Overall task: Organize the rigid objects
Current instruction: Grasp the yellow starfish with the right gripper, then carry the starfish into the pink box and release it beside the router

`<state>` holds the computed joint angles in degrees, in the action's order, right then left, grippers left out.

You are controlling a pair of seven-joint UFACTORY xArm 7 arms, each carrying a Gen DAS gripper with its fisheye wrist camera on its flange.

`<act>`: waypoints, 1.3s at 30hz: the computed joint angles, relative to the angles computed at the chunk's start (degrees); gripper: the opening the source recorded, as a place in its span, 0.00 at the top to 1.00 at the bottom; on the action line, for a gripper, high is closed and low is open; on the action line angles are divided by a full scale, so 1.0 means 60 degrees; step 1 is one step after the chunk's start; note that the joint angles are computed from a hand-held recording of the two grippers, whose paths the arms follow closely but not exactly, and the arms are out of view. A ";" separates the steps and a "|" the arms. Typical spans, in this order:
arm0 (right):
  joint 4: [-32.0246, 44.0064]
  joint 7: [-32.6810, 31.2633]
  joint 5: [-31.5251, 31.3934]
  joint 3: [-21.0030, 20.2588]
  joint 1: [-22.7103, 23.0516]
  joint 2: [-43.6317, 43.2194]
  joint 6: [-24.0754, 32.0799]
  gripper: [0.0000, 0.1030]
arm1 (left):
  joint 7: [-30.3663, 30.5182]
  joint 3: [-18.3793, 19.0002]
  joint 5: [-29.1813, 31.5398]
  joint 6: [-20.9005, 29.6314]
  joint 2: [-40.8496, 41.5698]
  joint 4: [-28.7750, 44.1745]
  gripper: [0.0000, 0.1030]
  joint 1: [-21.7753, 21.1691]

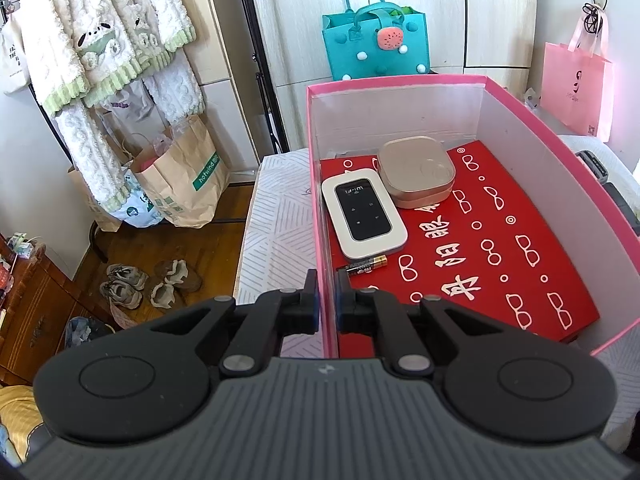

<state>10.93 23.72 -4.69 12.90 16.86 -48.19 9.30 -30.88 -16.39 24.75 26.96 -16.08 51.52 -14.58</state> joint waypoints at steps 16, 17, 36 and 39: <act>0.0392 -0.0827 0.0630 -0.0922 0.0508 -0.0360 0.0800 0.64 | -0.0495 -0.0305 0.0877 -0.0103 -0.0148 -0.0124 0.94 0.0248; 0.0480 -0.0899 0.0603 -0.0877 0.0444 -0.0387 0.0863 0.64 | -0.0430 -0.0252 0.0817 -0.0103 -0.0139 -0.0110 0.94 0.0208; 0.4325 -0.4824 0.2259 -0.3547 0.3875 0.2933 -0.0174 0.64 | -0.0716 -0.0263 0.1237 -0.0385 -0.0020 -0.0038 0.95 0.0347; 0.5436 -0.5922 0.3145 -0.4404 0.4956 0.4062 0.0539 0.64 | -0.0828 -0.0299 0.1355 -0.0393 -0.0023 -0.0045 0.95 0.0370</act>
<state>43.55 -11.82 14.18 -13.52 46.60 -23.82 12.53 -35.85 -18.18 32.88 24.60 -16.22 51.25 -12.36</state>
